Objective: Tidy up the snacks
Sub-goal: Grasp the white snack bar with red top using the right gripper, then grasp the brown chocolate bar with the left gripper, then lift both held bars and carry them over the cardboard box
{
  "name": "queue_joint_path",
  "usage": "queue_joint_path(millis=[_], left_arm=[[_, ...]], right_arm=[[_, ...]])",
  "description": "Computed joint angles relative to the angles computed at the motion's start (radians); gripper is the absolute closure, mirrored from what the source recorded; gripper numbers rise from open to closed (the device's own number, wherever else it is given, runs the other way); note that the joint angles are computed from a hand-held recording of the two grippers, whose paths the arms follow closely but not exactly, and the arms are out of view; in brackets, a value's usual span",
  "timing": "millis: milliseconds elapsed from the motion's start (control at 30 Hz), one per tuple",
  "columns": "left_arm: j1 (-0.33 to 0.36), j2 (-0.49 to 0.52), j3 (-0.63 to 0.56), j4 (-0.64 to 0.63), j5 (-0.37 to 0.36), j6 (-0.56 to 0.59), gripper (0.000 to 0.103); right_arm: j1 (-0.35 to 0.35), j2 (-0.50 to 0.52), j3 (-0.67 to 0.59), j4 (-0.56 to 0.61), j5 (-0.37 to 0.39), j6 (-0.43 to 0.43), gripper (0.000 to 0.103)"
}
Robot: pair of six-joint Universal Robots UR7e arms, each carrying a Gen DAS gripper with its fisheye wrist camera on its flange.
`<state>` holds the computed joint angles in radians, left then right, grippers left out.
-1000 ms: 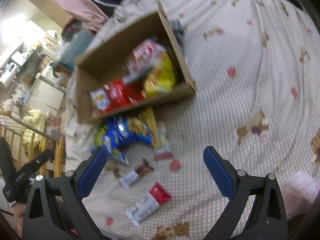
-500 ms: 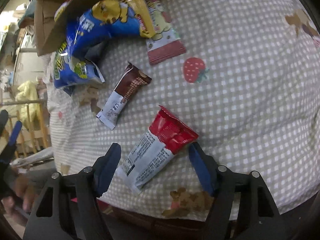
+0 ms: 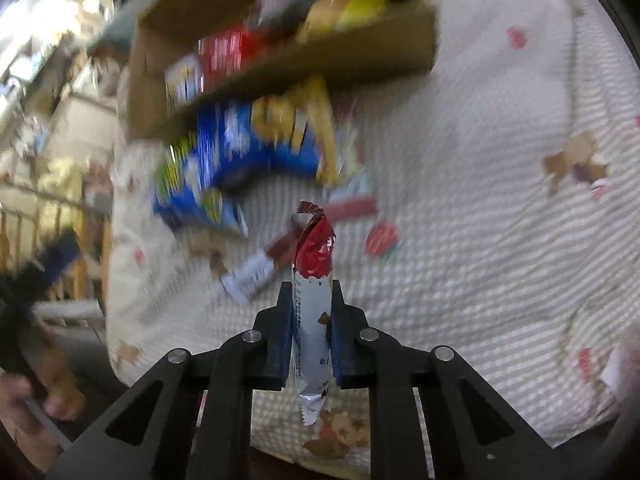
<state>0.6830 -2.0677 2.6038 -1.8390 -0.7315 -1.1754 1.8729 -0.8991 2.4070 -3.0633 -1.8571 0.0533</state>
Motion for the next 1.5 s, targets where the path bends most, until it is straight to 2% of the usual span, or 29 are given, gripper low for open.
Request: queue_joint_path(millis=[100,200,300,367,600,933,1000,1067,1167,1400,1500], left_arm=[[0.03,0.097,0.007,-0.138,-0.037,0.104,0.001],[0.081,0.239,0.008,-0.325,-0.1,0.239,0.001],[0.102,0.37,0.005,-0.45,-0.115,0.335,0.01],[0.111,0.445,-0.003,-0.492,-0.118,0.389,0.016],[0.134,0.577,0.0,-0.64,-0.169,0.499,0.023],[0.158,0.806,-0.039,-0.82,-0.178,0.632,0.052],[0.164,0.823,-0.045,-0.828,-0.187,0.65,0.06],[0.161,0.837,-0.051,-0.807,-0.174,0.646,0.083],[0.151,0.836,-0.051,-0.797,-0.158,0.612,0.089],[0.151,0.771,-0.023,-0.828,-0.226,0.546,0.089],[0.116,0.755,-0.007,-0.832,-0.209,0.527,0.089]], right_arm=[[-0.016,-0.043,0.021,-0.099,0.022,-0.008,0.087],[-0.042,-0.079,0.052,-0.186,0.059,0.002,0.087],[-0.067,-0.104,0.063,-0.228,0.092,0.012,0.087],[-0.083,-0.109,0.071,-0.247,0.113,0.02,0.087],[-0.151,-0.201,0.112,-0.222,0.173,-0.006,0.087],[-0.16,-0.219,0.108,-0.2,0.17,0.003,0.087],[-0.159,-0.214,0.107,-0.202,0.16,0.007,0.087],[-0.157,-0.209,0.104,-0.196,0.156,0.008,0.087],[-0.149,-0.198,0.096,-0.19,0.146,0.008,0.087],[-0.136,-0.179,0.085,-0.187,0.136,0.001,0.087],[-0.133,-0.172,0.08,-0.178,0.133,0.009,0.087]])
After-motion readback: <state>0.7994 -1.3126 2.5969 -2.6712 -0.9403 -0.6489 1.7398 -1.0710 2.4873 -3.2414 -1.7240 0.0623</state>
